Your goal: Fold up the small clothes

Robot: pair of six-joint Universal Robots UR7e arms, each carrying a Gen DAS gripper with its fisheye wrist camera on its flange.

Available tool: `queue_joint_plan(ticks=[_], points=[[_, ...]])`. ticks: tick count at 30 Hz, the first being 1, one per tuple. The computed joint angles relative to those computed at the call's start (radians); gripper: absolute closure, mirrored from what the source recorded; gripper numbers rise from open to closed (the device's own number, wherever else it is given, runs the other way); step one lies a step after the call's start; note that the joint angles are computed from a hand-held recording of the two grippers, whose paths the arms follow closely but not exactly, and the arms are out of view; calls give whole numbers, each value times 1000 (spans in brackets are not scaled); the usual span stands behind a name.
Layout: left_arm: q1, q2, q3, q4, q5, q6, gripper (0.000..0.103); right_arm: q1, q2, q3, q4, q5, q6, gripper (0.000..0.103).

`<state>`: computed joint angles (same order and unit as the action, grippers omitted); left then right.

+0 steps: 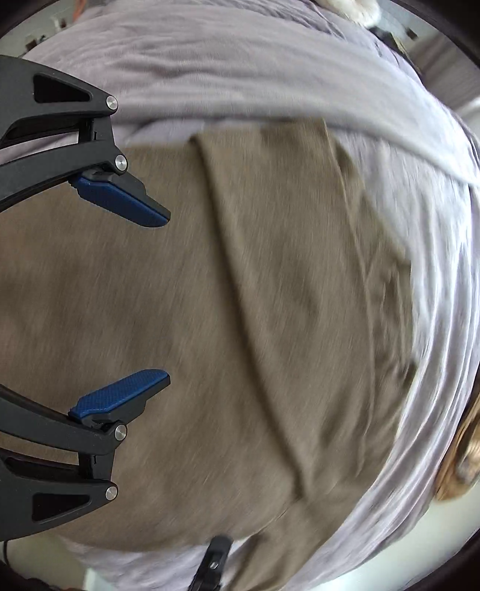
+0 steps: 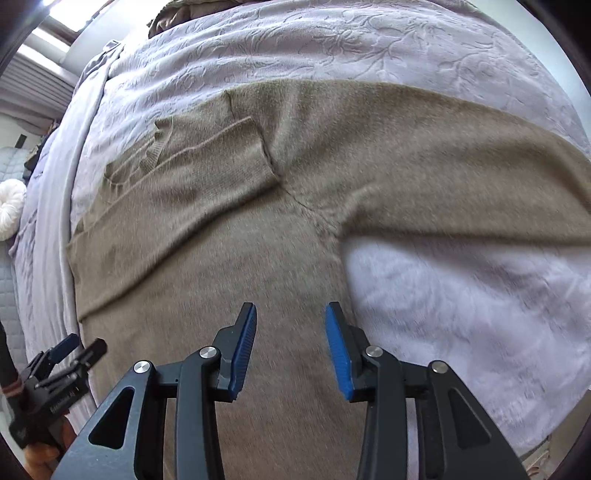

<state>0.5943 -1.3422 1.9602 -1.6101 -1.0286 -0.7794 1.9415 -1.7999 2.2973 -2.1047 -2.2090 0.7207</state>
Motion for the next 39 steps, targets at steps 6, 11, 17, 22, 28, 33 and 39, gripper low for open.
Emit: queue_joint_plan(ticks=[6,11,17,22,28,33,39], points=[[-51,59,-8,-43,-72,37,23,19,-53,10,69,-20,23,53],[-82,114,-27,-74,-92,46,23,8,-106,20,107,-30,24,52],[-94,165,-50,-103,-104,60,23,-22,-173,32,145,-56,4,49],[-108,208,-63,-120,-128,63,23,-70,-238,45,162,-68,-23,47],[-114,261,-80,-155,-155,75,23,-147,-326,60,158,-77,-81,44],[-107,300,-93,-182,-156,93,23,-257,-447,78,111,-39,-147,44],[-112,333,-102,-233,-147,103,0,-440,-599,97,6,63,-252,44]])
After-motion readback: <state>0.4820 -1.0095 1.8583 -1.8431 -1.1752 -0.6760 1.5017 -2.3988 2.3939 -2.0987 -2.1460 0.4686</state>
